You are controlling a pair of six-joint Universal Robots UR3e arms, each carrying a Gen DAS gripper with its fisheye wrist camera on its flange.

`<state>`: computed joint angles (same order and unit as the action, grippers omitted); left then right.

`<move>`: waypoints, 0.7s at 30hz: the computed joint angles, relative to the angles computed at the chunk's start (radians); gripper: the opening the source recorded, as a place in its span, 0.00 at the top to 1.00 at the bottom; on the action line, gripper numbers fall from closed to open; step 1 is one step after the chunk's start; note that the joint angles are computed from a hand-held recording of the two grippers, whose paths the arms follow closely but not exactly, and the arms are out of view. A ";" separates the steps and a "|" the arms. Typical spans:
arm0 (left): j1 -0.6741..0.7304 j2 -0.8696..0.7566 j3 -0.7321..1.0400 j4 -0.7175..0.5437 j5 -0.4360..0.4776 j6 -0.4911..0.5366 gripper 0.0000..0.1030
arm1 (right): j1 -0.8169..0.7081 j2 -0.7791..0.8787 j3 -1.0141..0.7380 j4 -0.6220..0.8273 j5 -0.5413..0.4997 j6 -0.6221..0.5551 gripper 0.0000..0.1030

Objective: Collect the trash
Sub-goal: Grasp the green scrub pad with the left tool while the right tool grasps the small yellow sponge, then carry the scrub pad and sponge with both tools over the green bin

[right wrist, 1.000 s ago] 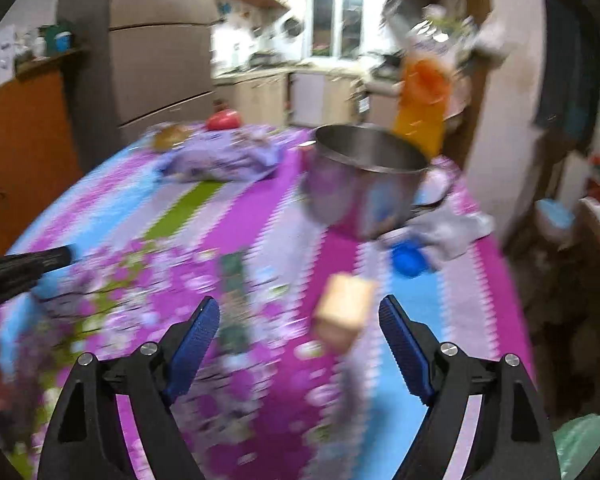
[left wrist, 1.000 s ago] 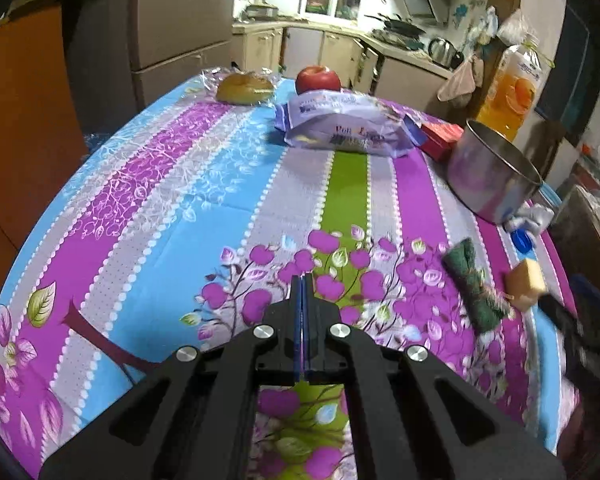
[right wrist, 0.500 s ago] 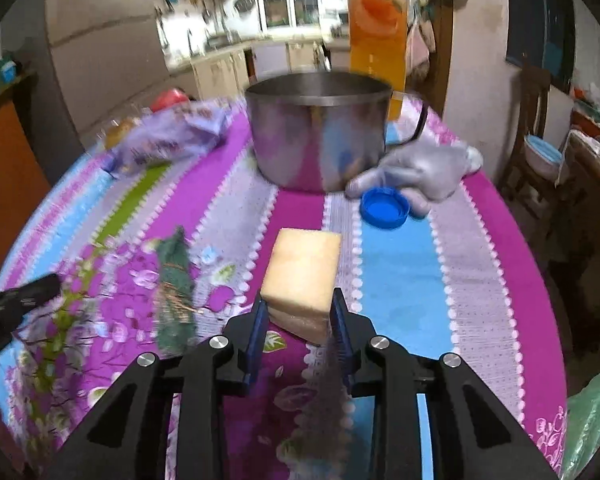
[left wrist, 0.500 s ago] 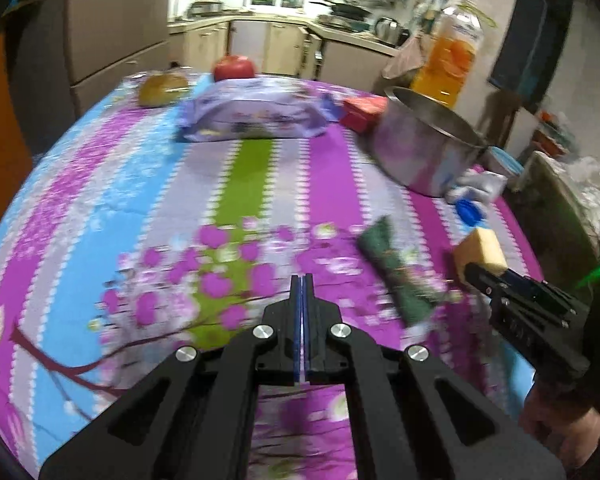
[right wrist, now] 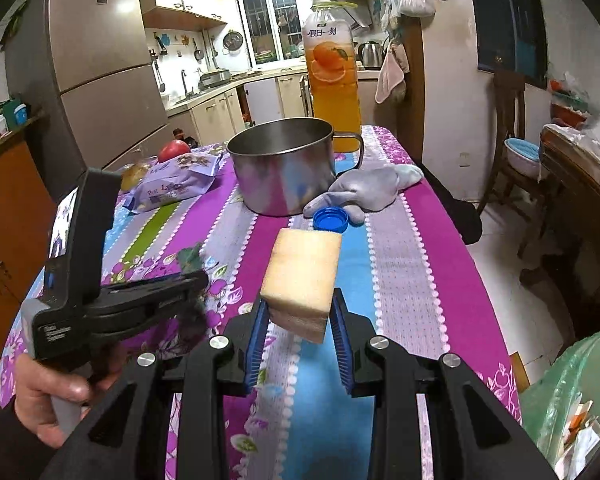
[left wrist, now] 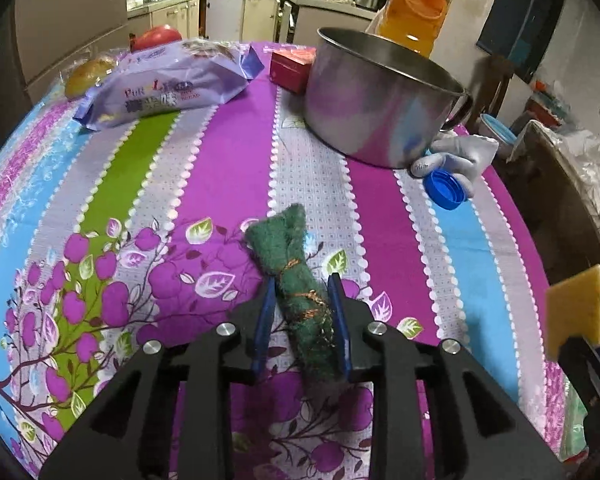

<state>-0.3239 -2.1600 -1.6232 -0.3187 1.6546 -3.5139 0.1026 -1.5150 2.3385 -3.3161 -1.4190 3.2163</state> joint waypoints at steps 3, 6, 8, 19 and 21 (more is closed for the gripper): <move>0.008 0.003 -0.009 0.009 -0.028 0.007 0.85 | -0.003 -0.008 0.022 -0.006 0.009 -0.004 0.69; 0.033 0.044 -0.082 0.047 -0.085 0.061 0.88 | -0.006 -0.035 0.054 -0.012 0.018 -0.006 0.69; 0.071 0.099 -0.171 0.075 -0.141 0.105 0.88 | -0.004 -0.065 0.078 -0.010 0.014 -0.019 0.69; 0.169 0.498 -0.550 0.102 -0.232 0.265 0.88 | -0.107 -0.320 0.130 0.379 0.224 -0.156 0.69; 0.139 0.530 -0.557 0.094 -0.183 0.265 0.88 | -0.130 -0.394 0.150 0.468 0.256 -0.182 0.70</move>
<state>-0.1846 -1.6301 -2.1802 -0.2243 1.4719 -3.2494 -0.0276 -1.9091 2.4882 -2.8482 -1.1631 3.0340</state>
